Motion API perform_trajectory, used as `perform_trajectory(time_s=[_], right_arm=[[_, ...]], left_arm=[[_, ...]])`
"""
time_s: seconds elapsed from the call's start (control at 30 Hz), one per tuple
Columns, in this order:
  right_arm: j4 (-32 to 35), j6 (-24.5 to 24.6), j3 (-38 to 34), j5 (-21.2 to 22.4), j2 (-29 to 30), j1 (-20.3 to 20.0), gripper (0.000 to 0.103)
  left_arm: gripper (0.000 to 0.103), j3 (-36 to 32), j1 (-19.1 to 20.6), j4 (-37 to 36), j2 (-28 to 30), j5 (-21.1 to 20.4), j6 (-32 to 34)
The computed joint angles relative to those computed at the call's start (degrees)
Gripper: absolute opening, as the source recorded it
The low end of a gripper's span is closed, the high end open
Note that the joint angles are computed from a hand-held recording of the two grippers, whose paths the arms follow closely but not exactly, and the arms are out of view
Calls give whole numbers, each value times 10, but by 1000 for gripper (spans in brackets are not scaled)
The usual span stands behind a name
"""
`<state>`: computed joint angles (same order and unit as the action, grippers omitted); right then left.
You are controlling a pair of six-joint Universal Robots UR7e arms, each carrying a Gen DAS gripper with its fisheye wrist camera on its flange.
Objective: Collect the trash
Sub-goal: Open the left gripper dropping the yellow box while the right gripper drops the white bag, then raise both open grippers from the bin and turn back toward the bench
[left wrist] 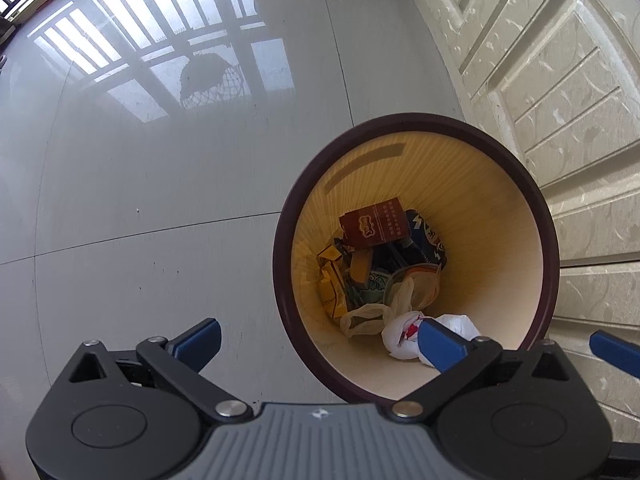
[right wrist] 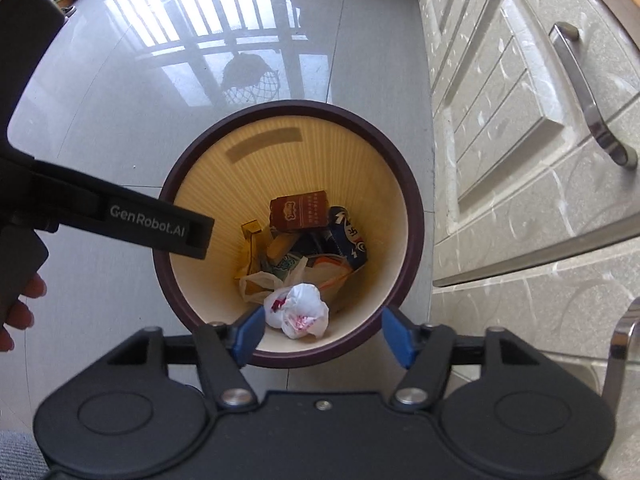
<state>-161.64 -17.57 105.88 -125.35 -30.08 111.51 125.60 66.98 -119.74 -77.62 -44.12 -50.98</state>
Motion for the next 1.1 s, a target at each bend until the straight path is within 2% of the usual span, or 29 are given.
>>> perform_trajectory(time_s=[0.07,0.2,0.27,0.37,0.6,0.8,0.93,1.1], right_arm=[[-2,-2,2,1,-2,0,79],[-9,-6,7,1,-7,1,85],[-17,-10,9,-4,-7,2,96],[-28,-14,15,-2,-11,5,103],[-39,-7,24,-11,-19,11,103],[-61,-3,35,-10,-28,17,103],[-88,-19,47,2,-38,26,103],[-124,-34,60,4,-52,39,103]], left_arm=[[103,1,0,4,-2,-2,-2],[103,7,-3,13,-11,0,-8],[103,8,-5,16,-14,-3,-6],[103,14,-11,17,-21,0,-4],[103,31,-29,33,-52,10,-28],[103,52,-56,34,-97,36,-55],[103,67,-82,45,-124,60,-62],[103,87,-110,87,-171,87,-99]])
